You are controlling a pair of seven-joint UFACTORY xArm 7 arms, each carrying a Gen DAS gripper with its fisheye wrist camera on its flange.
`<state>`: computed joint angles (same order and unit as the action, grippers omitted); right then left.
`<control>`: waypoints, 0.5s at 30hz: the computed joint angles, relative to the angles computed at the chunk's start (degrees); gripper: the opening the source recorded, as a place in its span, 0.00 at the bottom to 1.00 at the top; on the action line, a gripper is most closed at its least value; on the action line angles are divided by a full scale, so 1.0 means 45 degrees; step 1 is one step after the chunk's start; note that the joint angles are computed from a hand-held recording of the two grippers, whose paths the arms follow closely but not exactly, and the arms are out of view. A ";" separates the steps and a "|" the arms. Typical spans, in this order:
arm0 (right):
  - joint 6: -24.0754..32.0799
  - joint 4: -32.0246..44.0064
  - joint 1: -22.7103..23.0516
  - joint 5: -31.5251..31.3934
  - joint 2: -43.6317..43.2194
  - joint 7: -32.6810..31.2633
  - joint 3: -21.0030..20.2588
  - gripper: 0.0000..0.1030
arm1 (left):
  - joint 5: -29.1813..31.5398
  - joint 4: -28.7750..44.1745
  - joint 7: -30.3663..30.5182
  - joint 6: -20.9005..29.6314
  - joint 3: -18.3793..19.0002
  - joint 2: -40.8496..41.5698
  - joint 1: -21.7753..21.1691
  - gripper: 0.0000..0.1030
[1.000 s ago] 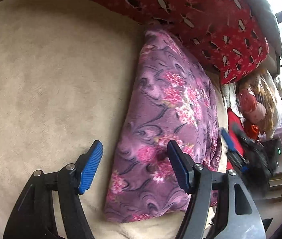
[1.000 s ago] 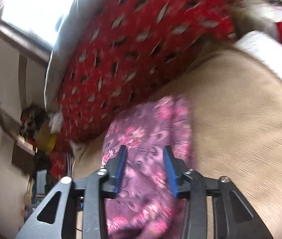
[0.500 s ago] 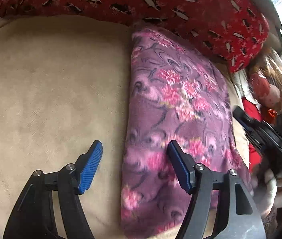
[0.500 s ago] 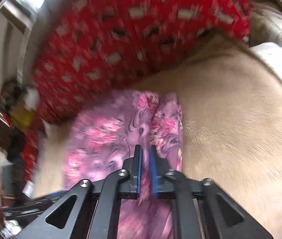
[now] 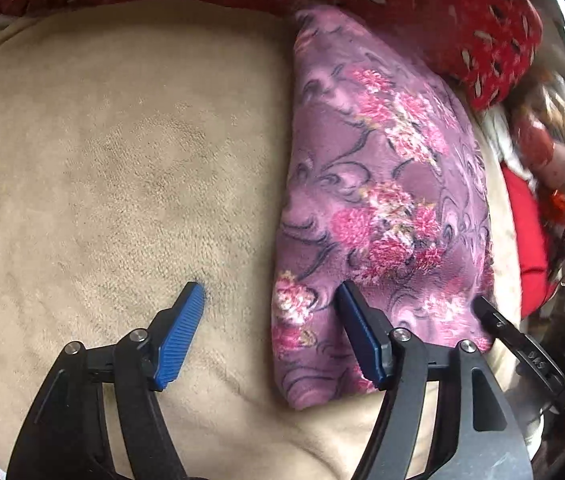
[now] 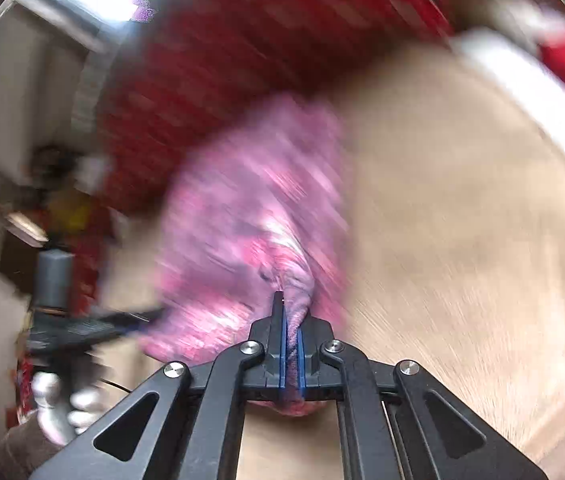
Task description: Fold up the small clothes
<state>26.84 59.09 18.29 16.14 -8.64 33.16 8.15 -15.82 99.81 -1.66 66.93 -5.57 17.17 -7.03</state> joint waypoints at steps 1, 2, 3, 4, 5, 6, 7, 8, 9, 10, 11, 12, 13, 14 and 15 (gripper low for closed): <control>0.0256 -0.0081 0.0228 -0.0122 -0.0009 -0.0027 -0.0150 0.04 | -0.0148 -0.0068 0.0174 0.0013 -0.0027 -0.0128 0.0078 0.66; 0.0265 -0.0044 -0.0078 -0.0771 -0.0139 0.0464 0.0204 0.08 | -0.0551 -0.0271 0.0422 -0.0194 -0.0065 -0.0376 0.0228 0.66; 0.0371 0.0195 -0.0294 -0.1716 -0.0252 0.1298 0.0430 0.11 | -0.0766 -0.0443 0.0534 -0.0426 -0.0062 -0.0569 0.0287 0.67; 0.0255 0.0372 -0.0494 -0.2597 -0.0316 0.2054 0.0633 0.13 | -0.0857 -0.0464 0.0555 -0.0634 -0.0048 -0.0652 0.0290 0.67; -0.0239 0.0504 -0.0648 -0.3344 -0.0332 0.2605 0.0780 0.16 | -0.0808 -0.0291 0.0482 -0.0701 -0.0034 -0.0590 0.0241 0.67; -0.0700 0.0842 -0.0676 -0.3681 -0.0055 0.2726 0.0784 0.27 | -0.0705 -0.0051 0.0382 -0.0685 -0.0031 -0.0447 0.0174 0.67; -0.0931 0.1313 -0.0688 -0.4018 0.0311 0.2801 0.0773 0.36 | -0.0613 0.0128 0.0311 -0.0702 -0.0043 -0.0305 0.0105 0.67; -0.0884 0.2136 -0.0726 -0.4352 0.1029 0.2769 0.0717 0.39 | -0.0403 0.0219 0.0202 -0.0720 -0.0041 -0.0183 -0.0001 0.67; -0.0829 0.2679 -0.0687 -0.4712 0.1567 0.2919 0.0724 0.40 | -0.0137 0.0192 0.0099 -0.0673 -0.0032 -0.0093 -0.0113 0.67; -0.0576 0.3106 -0.0603 -0.4849 0.2120 0.2864 0.0632 0.38 | 0.0059 0.0202 0.0101 -0.0496 -0.0044 0.0044 -0.0184 0.67; 0.0209 0.3700 -0.0492 -0.4862 0.2717 0.2788 0.0517 0.36 | 0.0267 0.0078 0.0190 -0.0301 -0.0068 0.0136 -0.0260 0.67; 0.0506 0.4193 -0.0317 -0.4606 0.3301 0.2277 0.0429 0.32 | 0.0329 -0.0184 0.0364 -0.0429 -0.0069 0.0055 -0.0254 0.67; 0.1155 0.4153 -0.0178 -0.4634 0.3567 0.1952 0.0323 0.32 | 0.0177 -0.0551 0.0740 -0.0746 -0.0113 -0.0186 -0.0173 0.67; 0.1270 0.4008 -0.0063 -0.4896 0.3560 0.1931 0.0214 0.32 | -0.0036 -0.0756 0.0983 -0.0932 -0.0143 -0.0393 -0.0097 0.66; 0.0852 0.3862 -0.0065 -0.4792 0.3497 0.2012 0.0151 0.32 | -0.0351 -0.0875 0.1232 -0.1201 -0.0165 -0.0561 0.0000 0.66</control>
